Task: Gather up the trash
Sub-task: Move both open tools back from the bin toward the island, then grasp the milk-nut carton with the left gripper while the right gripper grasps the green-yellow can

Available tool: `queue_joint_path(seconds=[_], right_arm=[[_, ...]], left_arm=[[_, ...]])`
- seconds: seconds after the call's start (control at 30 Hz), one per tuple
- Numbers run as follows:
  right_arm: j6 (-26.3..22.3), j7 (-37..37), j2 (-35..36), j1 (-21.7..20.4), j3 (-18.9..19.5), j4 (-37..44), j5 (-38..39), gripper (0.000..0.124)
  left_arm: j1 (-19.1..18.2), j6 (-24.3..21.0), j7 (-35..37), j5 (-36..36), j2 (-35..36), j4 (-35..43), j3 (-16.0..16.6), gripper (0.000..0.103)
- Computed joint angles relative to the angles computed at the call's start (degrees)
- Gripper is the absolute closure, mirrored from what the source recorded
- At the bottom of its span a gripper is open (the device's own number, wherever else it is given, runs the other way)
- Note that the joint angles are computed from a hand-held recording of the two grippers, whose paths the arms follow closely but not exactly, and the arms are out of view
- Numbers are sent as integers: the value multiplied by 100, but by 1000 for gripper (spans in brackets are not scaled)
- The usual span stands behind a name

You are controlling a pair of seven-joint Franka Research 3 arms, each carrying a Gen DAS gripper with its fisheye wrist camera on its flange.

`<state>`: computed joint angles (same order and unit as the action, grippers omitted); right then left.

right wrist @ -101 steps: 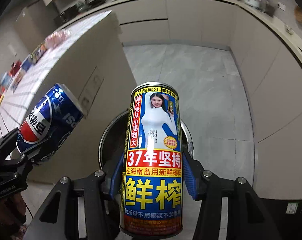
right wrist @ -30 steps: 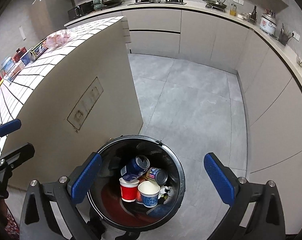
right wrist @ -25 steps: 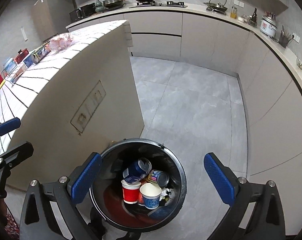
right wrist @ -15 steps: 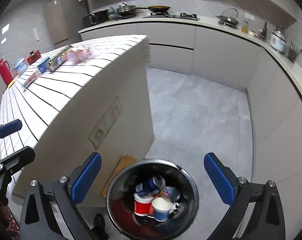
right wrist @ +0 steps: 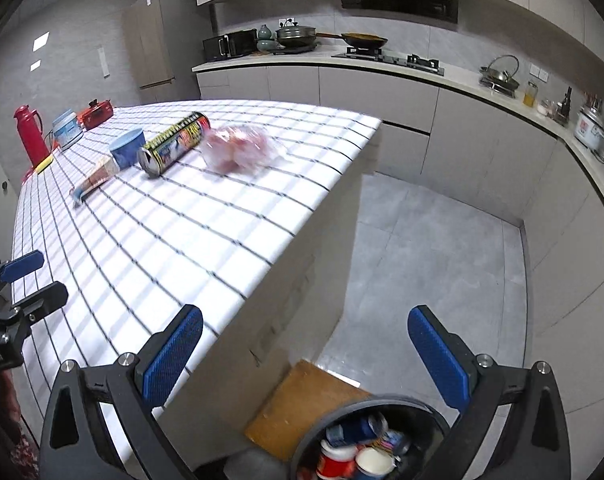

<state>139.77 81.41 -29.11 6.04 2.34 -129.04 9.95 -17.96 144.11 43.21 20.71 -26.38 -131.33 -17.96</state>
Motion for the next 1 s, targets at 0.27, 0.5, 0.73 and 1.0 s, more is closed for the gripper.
queue_joint_path(seconds=[0.27,0.5,0.73,1.0], right_arm=[[344,1696,1358,-4,749,1293,-889,21],[44,2868,2475,461,831,2603,-1801,21],[-261,3377,3432,1141,581,3743,-2230,21],[-770,3448,4768,1850,151,5557,-2180,21]], left_arm=[[453,436,1044,-224,-230,-391,869,10],[843,802,2150,-715,197,-224,1373,10],[1039,991,3156,-1417,821,98,1602,10],[1181,1016,4093,-2102,1451,521,1563,11]])
